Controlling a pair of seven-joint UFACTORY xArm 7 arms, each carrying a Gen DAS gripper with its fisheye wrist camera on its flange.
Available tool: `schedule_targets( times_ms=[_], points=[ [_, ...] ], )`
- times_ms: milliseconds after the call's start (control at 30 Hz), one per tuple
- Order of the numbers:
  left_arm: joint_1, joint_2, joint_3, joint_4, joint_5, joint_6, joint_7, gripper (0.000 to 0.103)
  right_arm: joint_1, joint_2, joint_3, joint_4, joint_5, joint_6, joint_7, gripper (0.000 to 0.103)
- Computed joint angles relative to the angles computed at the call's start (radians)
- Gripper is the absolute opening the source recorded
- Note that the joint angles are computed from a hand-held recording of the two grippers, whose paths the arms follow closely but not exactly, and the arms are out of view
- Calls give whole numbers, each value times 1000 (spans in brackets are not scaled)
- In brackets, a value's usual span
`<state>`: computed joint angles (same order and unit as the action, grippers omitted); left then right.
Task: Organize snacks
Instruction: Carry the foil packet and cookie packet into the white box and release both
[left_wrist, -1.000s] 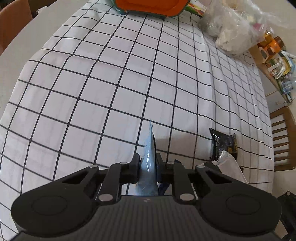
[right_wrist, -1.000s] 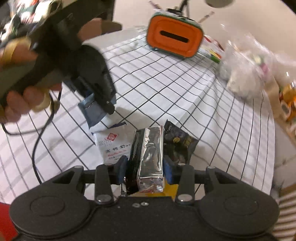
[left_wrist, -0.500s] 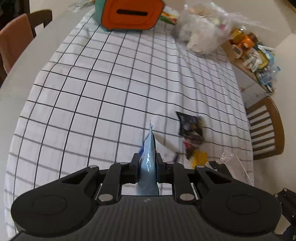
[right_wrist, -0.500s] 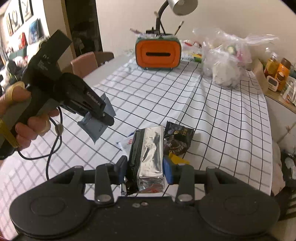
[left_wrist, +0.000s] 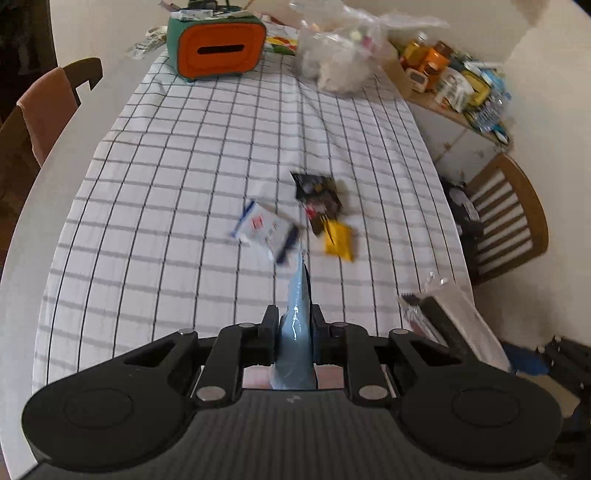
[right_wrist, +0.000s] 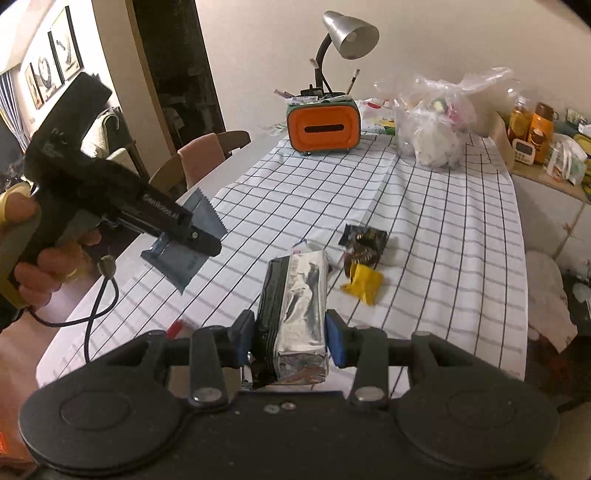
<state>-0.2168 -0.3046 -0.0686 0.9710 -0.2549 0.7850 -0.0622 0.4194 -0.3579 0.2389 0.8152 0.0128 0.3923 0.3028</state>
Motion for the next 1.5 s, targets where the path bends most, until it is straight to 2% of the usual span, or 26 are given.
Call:
schedule_targets(
  times_ms=[233,533,867,1033,1167,1500],
  points=[
    [-43,-166,-47,-143,22,46,-70,16,45,-186,-10,-146,55,27,2,40],
    [-112,-277,-100,-253,59,89,-138,16,81,-339,22,-278,78,67,66,40],
    [-168,-306,-141,-326,100,121,-206,16,101,-425,72,-374,49,133,175,40],
    [-192,-296,-157,-347,116,120,-232,16,77,-441,136,-390,-18,169,245,40],
    [-211,-269,-164,-353,119,115,-243,16,76,-434,160,-389,-66,194,280,40],
    [-243,-227,-177,-360,140,106,-262,16,102,-398,163,-380,-111,212,325,40]
  ],
)
